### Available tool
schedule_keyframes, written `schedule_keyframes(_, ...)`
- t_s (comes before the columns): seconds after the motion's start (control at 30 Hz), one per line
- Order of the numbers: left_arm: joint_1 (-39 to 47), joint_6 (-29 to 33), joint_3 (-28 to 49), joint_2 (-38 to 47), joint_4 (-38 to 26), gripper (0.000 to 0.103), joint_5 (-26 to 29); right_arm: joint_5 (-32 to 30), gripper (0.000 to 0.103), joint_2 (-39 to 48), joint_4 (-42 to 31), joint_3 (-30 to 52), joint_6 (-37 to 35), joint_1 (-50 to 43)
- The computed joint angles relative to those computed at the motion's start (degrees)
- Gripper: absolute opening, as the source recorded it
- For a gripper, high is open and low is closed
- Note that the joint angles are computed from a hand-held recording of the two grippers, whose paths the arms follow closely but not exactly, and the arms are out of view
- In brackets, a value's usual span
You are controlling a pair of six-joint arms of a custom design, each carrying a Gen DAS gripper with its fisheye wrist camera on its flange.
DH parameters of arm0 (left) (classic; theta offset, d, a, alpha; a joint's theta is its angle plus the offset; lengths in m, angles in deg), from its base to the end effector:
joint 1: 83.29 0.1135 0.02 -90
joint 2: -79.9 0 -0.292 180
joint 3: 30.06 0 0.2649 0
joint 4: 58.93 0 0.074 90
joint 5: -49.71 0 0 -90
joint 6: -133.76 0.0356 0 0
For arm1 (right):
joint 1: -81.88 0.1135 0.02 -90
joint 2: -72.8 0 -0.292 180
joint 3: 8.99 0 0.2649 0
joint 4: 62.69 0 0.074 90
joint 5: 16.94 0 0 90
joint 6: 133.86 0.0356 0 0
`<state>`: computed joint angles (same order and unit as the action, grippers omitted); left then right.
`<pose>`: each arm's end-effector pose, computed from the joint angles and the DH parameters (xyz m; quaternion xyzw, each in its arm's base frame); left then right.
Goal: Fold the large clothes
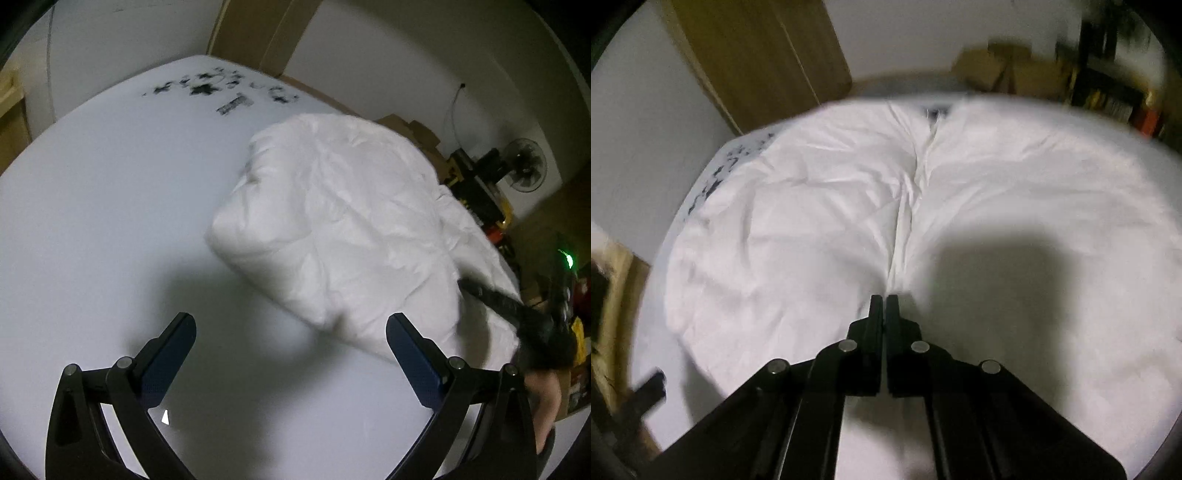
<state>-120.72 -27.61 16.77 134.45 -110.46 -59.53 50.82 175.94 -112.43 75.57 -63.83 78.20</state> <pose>0.1407 -0.0929 0.2233 -0.3198 0.8963 -0.1188 0.2832 0.3771 -0.0107 0.2141 -0.1724 0.9489 0.1476 0.2194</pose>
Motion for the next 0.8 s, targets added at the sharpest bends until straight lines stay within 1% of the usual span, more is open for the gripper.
schedule_keyframes(0.03,0.98,-0.53,-0.64,-0.20,0.68,0.103,1.10,0.61,0.000,1.92,-0.74,0.00,0.30,0.45)
schedule_keyframes(0.07,2.14,-0.26,-0.93,-0.15,1.88,0.103,2.49,2.01,0.000,4.07,4.69,-2.32,-0.01,1.36)
schedule_keyframes(0.1,2.47,-0.11,-1.09,-0.29,2.60,0.103,3.54,1.82,0.000,4.38,7.69,-3.37,-0.35,1.73)
schedule_keyframes(0.13,1.88,-0.13,-1.09,-0.65,2.92,0.103,3.62,2.25,0.000,4.62,5.89,-2.41,-0.09,2.11)
schedule_keyframes(0.17,0.32,-0.18,-0.90,-1.28,2.78,0.103,2.51,2.06,0.000,4.95,2.11,-0.36,0.31,1.77)
schedule_keyframes(0.2,-1.48,-0.27,-0.55,-1.92,1.73,0.103,0.85,0.10,0.000,4.03,-1.83,0.65,0.70,0.59)
schedule_keyframes(0.23,-2.83,-0.85,-0.20,-2.14,0.37,0.103,-0.49,-1.46,0.000,2.01,-2.89,-0.47,-0.02,-0.26)
schedule_keyframes(0.27,-3.60,-1.83,-0.18,-2.11,-0.48,0.103,-1.23,-1.04,0.000,0.46,-2.04,-2.41,-0.80,-0.23)
schedule_keyframes(0.3,-2.90,-3.00,-0.83,-2.52,-0.88,0.103,-0.60,0.77,0.000,1.33,-1.66,-3.61,-1.42,0.74)
schedule_keyframes(0.33,-0.94,-2.56,-1.85,-3.18,0.19,0.103,1.29,1.84,0.000,2.31,-1.43,-4.76,-1.90,1.51)
schedule_keyframes(0.37,0.03,-2.59,-2.52,-3.61,1.02,0.103,2.65,2.57,0.000,3.98,2.69,-6.02,-2.09,2.44)
schedule_keyframes(0.4,1.22,-2.70,-3.19,-4.08,1.81,0.103,4.66,2.59,0.000,4.85,3.09,-5.14,-1.77,2.74)
schedule_keyframes(0.47,0.16,-3.12,-3.74,-5.11,2.14,0.103,4.46,2.96,0.000,5.51,-0.98,-2.46,-1.58,2.74)
schedule_keyframes(0.5,-1.12,-3.51,-3.77,-5.75,1.31,0.103,3.45,0.86,0.000,4.22,-0.38,-3.42,-1.89,2.06)
schedule_keyframes(0.53,-1.56,-4.01,-4.08,-6.15,0.89,0.103,2.99,0.08,0.000,3.11,1.49,-5.04,-2.83,1.86)
schedule_keyframes(0.57,-1.29,-4.67,-4.92,-7.09,1.00,0.103,3.27,2.24,0.000,3.85,3.59,-6.40,-3.59,2.81)
schedule_keyframes(0.6,0.11,-4.65,-5.83,-7.90,1.91,0.103,4.62,2.60,0.000,6.72,4.59,-6.01,-3.51,3.13)
schedule_keyframes(0.63,2.36,-4.71,-7.17,-9.27,3.28,0.103,7.00,1.95,0.000,6.78,5.88,-6.26,-3.93,3.06)
schedule_keyframes(0.67,4.32,-4.46,-8.58,-10.95,5.02,0.103,9.27,2.00,0.000,8.44,2.96,-3.64,-4.46,3.04)
schedule_keyframes(0.7,6.10,-4.11,-10.19,-13.15,6.65,0.103,11.85,0.54,0.003,9.98,-0.84,-1.02,-4.56,2.21)
schedule_keyframes(0.73,7.44,-3.91,-11.28,-14.69,7.33,0.103,13.88,-2.37,0.005,10.67,-3.23,0.69,-3.99,0.60)
schedule_keyframes(0.77,10.24,-3.38,-13.21,-17.27,8.88,0.103,17.26,-5.20,0.012,9.49,-2.26,0.09,-3.83,-1.31)
schedule_keyframes(0.8,13.10,-2.63,-15.47,-20.13,11.36,0.103,20.16,-6.96,0.019,6.81,0.95,-2.31,-4.26,-3.12)
